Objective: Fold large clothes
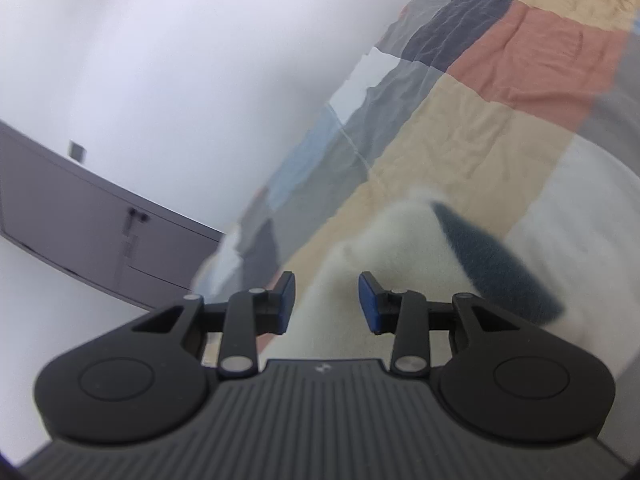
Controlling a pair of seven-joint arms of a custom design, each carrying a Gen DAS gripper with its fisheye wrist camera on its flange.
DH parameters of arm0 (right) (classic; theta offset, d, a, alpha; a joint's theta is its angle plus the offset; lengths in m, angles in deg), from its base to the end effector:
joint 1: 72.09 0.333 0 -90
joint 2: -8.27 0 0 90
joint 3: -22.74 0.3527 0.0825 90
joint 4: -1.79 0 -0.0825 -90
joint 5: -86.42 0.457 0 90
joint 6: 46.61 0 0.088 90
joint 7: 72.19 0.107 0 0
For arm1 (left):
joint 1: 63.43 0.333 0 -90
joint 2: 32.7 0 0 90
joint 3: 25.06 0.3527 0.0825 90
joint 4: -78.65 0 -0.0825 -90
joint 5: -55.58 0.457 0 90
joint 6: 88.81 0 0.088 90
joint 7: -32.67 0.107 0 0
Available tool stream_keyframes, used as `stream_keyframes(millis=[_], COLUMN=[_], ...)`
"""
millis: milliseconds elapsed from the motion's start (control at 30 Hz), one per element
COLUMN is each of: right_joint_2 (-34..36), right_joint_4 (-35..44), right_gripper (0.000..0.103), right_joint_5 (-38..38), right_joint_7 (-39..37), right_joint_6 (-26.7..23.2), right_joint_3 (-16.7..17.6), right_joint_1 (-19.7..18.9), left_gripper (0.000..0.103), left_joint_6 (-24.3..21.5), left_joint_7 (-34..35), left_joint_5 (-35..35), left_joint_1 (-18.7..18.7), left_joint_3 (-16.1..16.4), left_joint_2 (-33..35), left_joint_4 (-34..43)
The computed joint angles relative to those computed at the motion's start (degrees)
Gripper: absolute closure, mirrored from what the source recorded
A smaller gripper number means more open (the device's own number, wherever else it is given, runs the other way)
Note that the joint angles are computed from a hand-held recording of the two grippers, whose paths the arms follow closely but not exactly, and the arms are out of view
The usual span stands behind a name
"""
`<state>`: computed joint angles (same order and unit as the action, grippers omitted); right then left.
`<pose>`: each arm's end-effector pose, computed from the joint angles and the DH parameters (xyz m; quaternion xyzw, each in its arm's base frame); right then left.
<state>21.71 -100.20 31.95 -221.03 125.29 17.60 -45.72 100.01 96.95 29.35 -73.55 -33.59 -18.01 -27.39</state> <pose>0.6617 0.3261 0.5215 -0.3050 0.8093 -0.0660 0.4977 0.7098 -0.1801 0.5233 -0.7462 0.3694 -0.5432 0.1083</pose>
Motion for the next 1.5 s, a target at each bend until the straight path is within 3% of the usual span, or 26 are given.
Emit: stream_keyframes(millis=[200,333,567,700,800,967,1033,1067,1233,1367,1467,1500], right_joint_2=[6.3,9.4,15.3,16.8,15.7,13.3,12.1,11.6,9.6,8.5,8.2,8.3], right_joint_4=[3.2,7.1,13.6,16.3,15.2,13.7,13.1,12.7,11.9,10.8,10.3,10.4], right_gripper=[0.065,0.067,0.069,0.068,0.068,0.065,0.065,0.065,0.065,0.065,0.065,0.065], right_joint_5=[15.1,19.2,21.4,21.9,20.2,13.9,9.1,7.1,1.7,0.2,0.1,0.2], right_joint_7=[-14.2,-22.9,-30.4,-31.8,-29.9,-26.0,-24.2,-23.9,-28.5,-31.4,-34.6,-35.9], right_joint_6=[1.8,-0.7,-3.0,-5.8,-6.1,-8.5,-9.2,-9.0,-10.1,-7.9,-7.2,-7.6], right_joint_3=[4.6,5.1,0.1,-2.2,-4.0,-6.3,-6.8,-6.5,-2.4,0.0,1.1,1.5], right_joint_1=[-4.8,-4.6,-0.5,1.8,3.7,6.7,8.2,8.4,8.0,7.3,7.4,7.5], left_gripper=[0.086,0.086,0.086,0.086,0.085,0.061,0.054,0.053,0.053,0.053,0.052,0.052], left_joint_6=[-2.4,-5.3,-9.6,-10.4,-10.6,-9.3,-8.6,-7.9,-7.7,-7.8,-8.8,-9.3], left_joint_7=[3.7,3.6,3.5,0.8,-0.9,0.5,-1.3,-1.8,-0.9,-5.8,-7.4,-7.1], left_joint_5=[2.0,3.7,7.0,13.3,17.0,21.3,24.3,25.6,28.5,37.6,41.9,42.4], left_joint_1=[8.9,2.5,-0.3,-7.8,-10.9,-11.0,-16.2,-17.7,-18.8,-28.2,-29.4,-28.4], left_joint_3=[-8.5,-0.8,3.3,12.4,16.0,15.4,21.1,22.6,21.6,30.6,31.1,29.7], left_joint_2=[7.5,10.4,15.4,15.2,14.3,9.8,7.4,6.0,0.7,-0.4,-0.2,-0.1], left_joint_4=[6.4,9.7,15.2,15.2,14.2,9.5,6.1,4.3,-1.6,-2.6,-2.2,-2.0])
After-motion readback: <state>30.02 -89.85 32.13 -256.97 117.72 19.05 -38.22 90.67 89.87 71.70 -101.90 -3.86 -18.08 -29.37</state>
